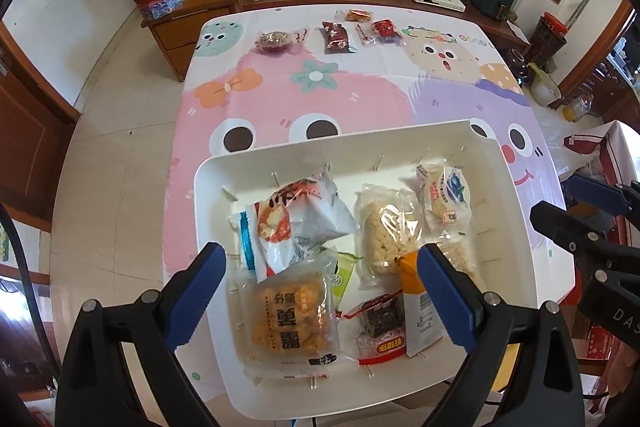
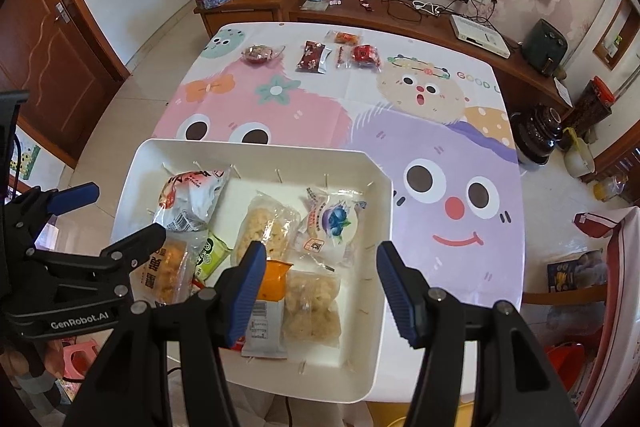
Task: Organize snacks
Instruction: 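Lift both tools from the tray toward the remaining snacks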
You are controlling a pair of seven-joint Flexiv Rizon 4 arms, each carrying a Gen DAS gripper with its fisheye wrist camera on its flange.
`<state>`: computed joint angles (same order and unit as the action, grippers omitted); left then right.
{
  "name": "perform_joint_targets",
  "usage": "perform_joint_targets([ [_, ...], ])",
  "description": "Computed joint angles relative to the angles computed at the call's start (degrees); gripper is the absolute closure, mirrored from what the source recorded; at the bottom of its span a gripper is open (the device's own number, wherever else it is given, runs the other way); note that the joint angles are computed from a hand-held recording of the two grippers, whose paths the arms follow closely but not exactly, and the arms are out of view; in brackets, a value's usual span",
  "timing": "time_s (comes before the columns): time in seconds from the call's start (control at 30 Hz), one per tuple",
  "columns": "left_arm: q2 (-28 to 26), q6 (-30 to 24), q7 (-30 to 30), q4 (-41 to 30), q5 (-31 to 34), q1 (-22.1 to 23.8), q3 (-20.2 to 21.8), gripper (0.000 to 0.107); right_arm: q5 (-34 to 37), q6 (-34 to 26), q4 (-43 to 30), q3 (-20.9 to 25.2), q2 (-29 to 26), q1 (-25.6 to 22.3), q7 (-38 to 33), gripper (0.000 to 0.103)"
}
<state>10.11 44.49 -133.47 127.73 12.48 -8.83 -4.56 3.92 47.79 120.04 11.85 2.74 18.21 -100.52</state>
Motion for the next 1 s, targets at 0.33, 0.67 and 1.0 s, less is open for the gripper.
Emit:
perform_joint_targets([
  [0.33, -2.1, 0.8, 4.2, -3.5, 0.0, 1.6, 1.4, 0.011, -0.8, -1.8, -4.4, -0.4, -2.2, -0.1, 1.3, 0.045],
  [0.67, -0.9, -3.6, 9.5, -11.3, 6.7, 6.7, 3.4, 0.011, -0.4, -2.7, -16.7, -0.6, -8.2, 0.6, 0.7, 0.045],
  [1.0, -8.1, 0.5, 18.4, -19.3, 0.5, 12.5, 7.5, 0.011, -3.2, -3.0, -35.2, -0.4, -21.6, 2.7, 3.9, 0.045],
])
